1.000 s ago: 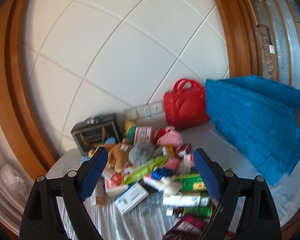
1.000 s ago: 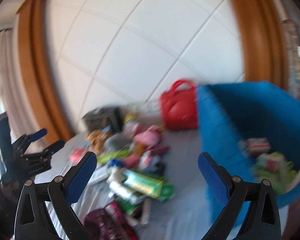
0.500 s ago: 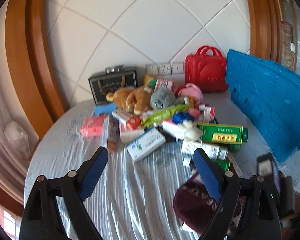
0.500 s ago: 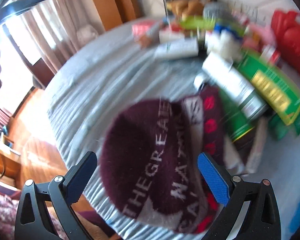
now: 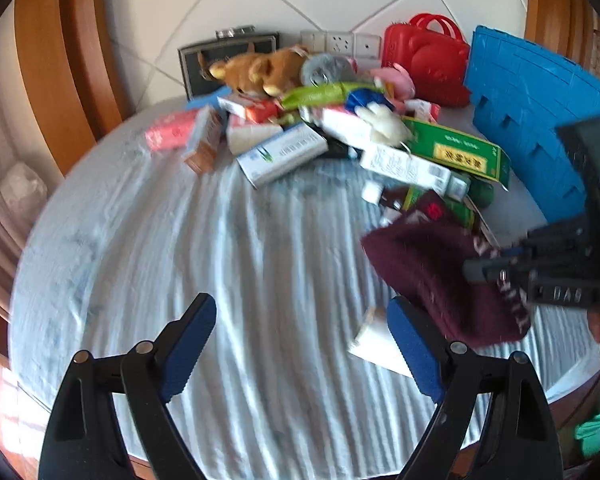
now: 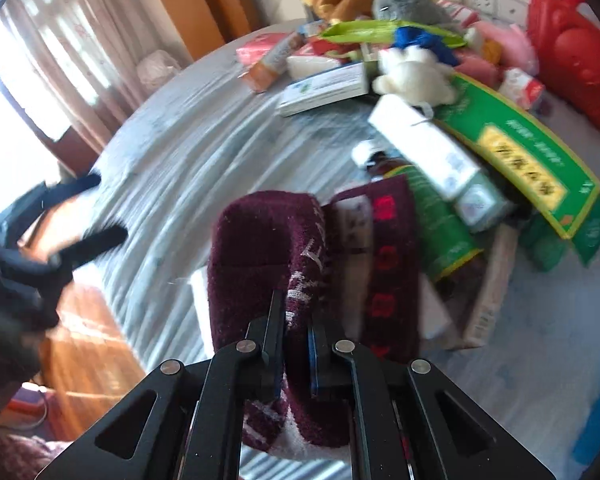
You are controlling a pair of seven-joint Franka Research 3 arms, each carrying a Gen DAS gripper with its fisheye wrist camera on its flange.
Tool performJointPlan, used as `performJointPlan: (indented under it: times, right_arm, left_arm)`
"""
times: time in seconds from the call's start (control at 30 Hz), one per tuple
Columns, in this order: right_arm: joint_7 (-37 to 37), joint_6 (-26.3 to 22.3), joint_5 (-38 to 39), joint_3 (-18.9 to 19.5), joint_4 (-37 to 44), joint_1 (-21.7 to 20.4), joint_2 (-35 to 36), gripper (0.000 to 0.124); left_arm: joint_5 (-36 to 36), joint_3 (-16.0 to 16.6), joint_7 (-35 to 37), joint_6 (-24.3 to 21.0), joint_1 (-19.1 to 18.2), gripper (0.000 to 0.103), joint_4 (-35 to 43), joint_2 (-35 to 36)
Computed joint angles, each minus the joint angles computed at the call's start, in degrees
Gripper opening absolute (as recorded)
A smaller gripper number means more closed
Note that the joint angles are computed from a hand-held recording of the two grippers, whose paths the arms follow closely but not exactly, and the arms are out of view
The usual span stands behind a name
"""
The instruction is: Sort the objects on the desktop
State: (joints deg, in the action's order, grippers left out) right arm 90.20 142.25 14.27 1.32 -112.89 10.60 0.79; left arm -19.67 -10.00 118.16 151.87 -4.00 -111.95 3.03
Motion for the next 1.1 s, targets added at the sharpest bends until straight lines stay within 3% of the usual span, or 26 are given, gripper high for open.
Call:
performJointPlan:
  times: [0.17,0.3,0.5,0.57,0.6,0.67,0.7,0.87,1.1]
  right_arm:
    - [2.78,2.69,-3.07,-0.3,-3.58,-0.74,-4.67,0.008]
    - [3.4,3.05,-5.76,-0.26,-4.19,-1.55,-6.51,0.008]
    - [0.51,1.57,-3.95,-1.02,-5.48,-2.49,-8.25,0.008]
    - [-0.91,0.88,-3.01,-1.22,-5.99,-2.71,-8.94,0.008]
    - [-1.41,0.89,-2.42,-1.21,-5.69,-2.7,-8.42,0.008]
    - [-1.79,1.32,-1.79,-1.08,-5.71,-2.74,-7.93,0.008]
    - [-2.0,1.53,-1.54,-1.09,-5.8,-2.78,-7.86,0.008]
    - [-0.47,2.75,-1.4,-0.96,-6.25,-3.21,-8.1,0.008]
    - [6.18,5.57,-7.79,0.65,-5.88,-4.0,-10.95,0.008]
  left_arm:
    - [0.36,-1.6,-5.14,-0.13,-2.07,0.088,-1.7,0.91]
    - [6.36,-1.93,-15.92,0.31,-3.96,0.088,-2.46,3.04]
    - [-3.49,-4.9,-13.96,1.75,-2.02,0.087,-2.49,5.77]
    - [3.76,-3.77,-15.97,5.46,-4.2,0.081,-3.16,6.49]
    - [6.63,-3.74,-16.18,5.91,-4.59,0.069,-2.93,6.83]
    - [6.29,-4.93,-13.27,4.91,-3.4,0.047,-1.36,7.68]
    - [4.04,-5.77,-10.9,3.41,-2.22,0.045,-0.1,8.29]
    - [-0.62,-6.74,-2.99,2.15,0.12,0.045,0.74,7.03]
    - [-4.24,-5.99,7.68,3.02,-0.81,0.045,5.48,3.89]
